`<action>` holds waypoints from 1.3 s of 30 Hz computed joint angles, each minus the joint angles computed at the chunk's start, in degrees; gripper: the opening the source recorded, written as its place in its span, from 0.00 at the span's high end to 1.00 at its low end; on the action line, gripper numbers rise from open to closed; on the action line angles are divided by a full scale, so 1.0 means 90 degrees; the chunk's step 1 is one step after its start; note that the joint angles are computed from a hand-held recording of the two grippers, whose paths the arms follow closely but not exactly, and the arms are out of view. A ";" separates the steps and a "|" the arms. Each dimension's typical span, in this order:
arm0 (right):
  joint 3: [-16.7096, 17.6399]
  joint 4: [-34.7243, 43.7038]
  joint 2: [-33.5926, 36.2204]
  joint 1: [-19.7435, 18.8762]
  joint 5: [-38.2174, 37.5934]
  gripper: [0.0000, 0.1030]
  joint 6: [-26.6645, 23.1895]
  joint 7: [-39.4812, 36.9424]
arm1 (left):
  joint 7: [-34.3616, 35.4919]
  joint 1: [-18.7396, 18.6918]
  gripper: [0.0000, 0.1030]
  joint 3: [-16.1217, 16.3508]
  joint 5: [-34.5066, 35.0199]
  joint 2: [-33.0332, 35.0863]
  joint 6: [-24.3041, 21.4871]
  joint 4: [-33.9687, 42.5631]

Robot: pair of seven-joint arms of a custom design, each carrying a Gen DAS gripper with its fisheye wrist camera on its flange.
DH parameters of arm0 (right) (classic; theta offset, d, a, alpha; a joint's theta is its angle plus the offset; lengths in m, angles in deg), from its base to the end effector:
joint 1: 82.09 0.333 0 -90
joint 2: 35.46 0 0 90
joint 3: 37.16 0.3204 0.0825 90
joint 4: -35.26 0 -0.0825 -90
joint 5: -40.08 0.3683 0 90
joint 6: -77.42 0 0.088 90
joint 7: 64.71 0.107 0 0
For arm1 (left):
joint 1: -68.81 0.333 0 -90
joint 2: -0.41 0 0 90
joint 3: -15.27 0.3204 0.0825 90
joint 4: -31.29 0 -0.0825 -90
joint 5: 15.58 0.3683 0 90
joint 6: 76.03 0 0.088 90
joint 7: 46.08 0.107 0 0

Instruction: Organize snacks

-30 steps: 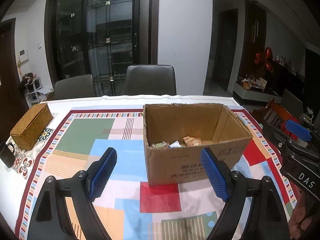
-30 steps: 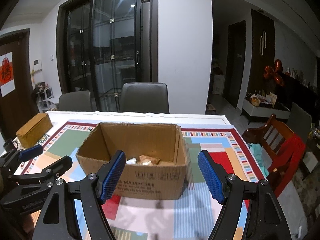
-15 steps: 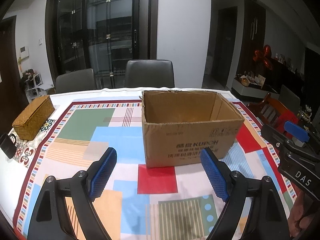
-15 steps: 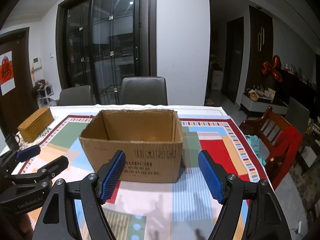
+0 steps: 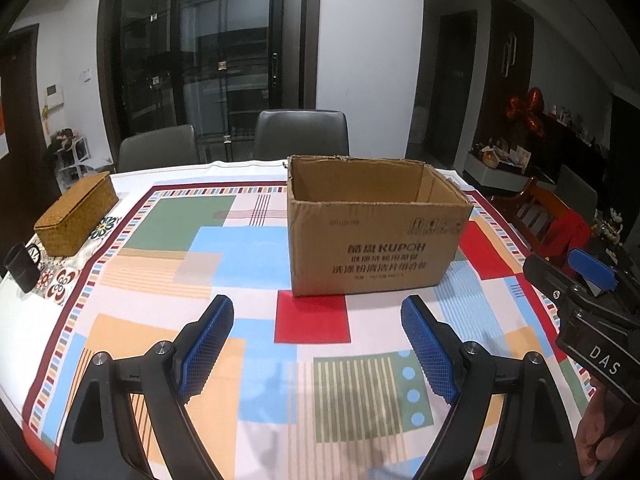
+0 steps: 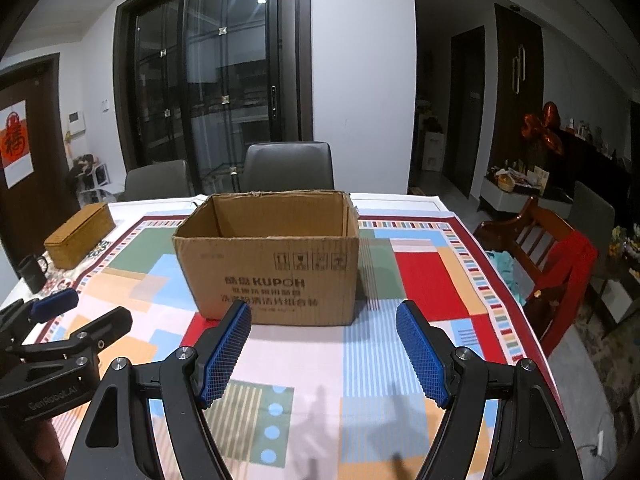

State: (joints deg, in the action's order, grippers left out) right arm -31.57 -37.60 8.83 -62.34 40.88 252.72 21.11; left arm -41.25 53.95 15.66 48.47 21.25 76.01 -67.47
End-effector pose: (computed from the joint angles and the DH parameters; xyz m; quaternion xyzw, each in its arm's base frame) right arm 0.7218 0.3093 0.4299 -0.7363 0.4691 -0.2531 0.4169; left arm 0.6483 -0.1935 0.4363 -0.7382 0.5117 -0.2667 0.3493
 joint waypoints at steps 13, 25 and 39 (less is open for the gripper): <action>-0.0250 -0.1604 -0.0809 0.0108 0.0045 0.26 0.0702 0.0362 | -0.0653 -0.0034 0.17 -0.0260 0.0458 -0.0522 -0.0227 -0.0816; -0.0177 -0.2475 -0.1318 0.0005 -0.0106 0.26 0.1027 0.0546 | -0.1574 -0.0102 0.17 -0.0546 0.1070 -0.0916 -0.0671 -0.1380; -0.0050 -0.2997 -0.1636 -0.0140 -0.0124 0.26 0.1328 0.0627 | -0.2097 0.0001 0.17 -0.0859 0.1567 -0.1199 -0.1012 -0.1614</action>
